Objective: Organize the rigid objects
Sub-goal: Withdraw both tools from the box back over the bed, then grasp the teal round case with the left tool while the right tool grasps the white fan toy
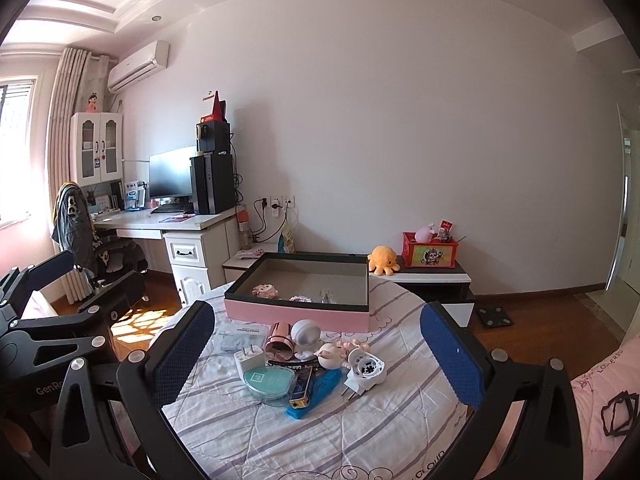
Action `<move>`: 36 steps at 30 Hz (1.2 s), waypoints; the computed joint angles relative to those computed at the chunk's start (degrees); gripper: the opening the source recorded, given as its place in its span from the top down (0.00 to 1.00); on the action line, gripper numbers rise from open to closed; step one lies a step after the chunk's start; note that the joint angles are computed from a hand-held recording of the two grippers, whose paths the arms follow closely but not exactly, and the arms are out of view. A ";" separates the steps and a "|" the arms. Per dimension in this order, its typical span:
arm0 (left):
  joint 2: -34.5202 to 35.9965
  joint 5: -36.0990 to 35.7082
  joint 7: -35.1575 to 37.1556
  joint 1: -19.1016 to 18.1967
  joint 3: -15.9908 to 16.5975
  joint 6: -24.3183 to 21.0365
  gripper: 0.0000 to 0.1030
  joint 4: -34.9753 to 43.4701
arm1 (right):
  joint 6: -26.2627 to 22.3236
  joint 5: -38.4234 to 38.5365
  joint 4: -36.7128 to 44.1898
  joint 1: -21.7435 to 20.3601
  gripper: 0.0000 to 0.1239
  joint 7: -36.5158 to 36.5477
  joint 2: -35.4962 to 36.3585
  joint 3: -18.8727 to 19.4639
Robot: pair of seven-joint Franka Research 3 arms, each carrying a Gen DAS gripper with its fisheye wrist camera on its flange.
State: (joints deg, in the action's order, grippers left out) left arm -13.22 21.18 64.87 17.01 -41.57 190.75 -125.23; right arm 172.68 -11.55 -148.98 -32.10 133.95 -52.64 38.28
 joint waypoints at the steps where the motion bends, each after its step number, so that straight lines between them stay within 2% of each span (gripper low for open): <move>1: 1.26 0.27 0.32 -1.24 0.77 -0.83 0.00 0.61 | -0.05 -0.01 0.00 -0.08 0.17 -0.05 0.63 0.02; 6: 7.53 1.99 1.68 -10.69 8.07 -5.71 0.00 3.67 | -0.44 -0.41 0.08 -0.73 0.17 0.28 4.66 0.19; 16: 19.00 6.70 2.39 -20.29 13.67 -15.57 0.00 10.57 | -1.32 -4.17 -0.97 -1.03 0.17 2.68 15.40 -1.11; 22: 24.69 -1.40 9.72 -23.53 13.92 -20.31 0.00 14.64 | 0.14 -7.38 -1.53 -0.90 0.17 4.48 20.80 -3.89; 26: 27.21 -2.56 10.05 -27.75 17.10 -22.53 0.00 17.12 | 0.48 -9.45 -1.46 -1.10 0.17 5.42 23.21 -5.17; 28: 28.62 -5.14 11.60 -28.79 17.51 -23.86 0.00 18.54 | 0.96 -10.28 -1.40 -1.25 0.17 6.04 24.41 -5.85; 33: 31.30 -14.67 15.79 -29.62 16.95 -24.72 0.09 20.94 | 1.17 -12.64 -0.63 -0.98 0.17 6.98 27.21 -7.39; 36: 32.60 -15.37 15.94 -32.28 19.18 -24.75 0.13 22.69 | 1.23 -14.41 0.13 -0.96 0.17 7.72 28.77 -8.09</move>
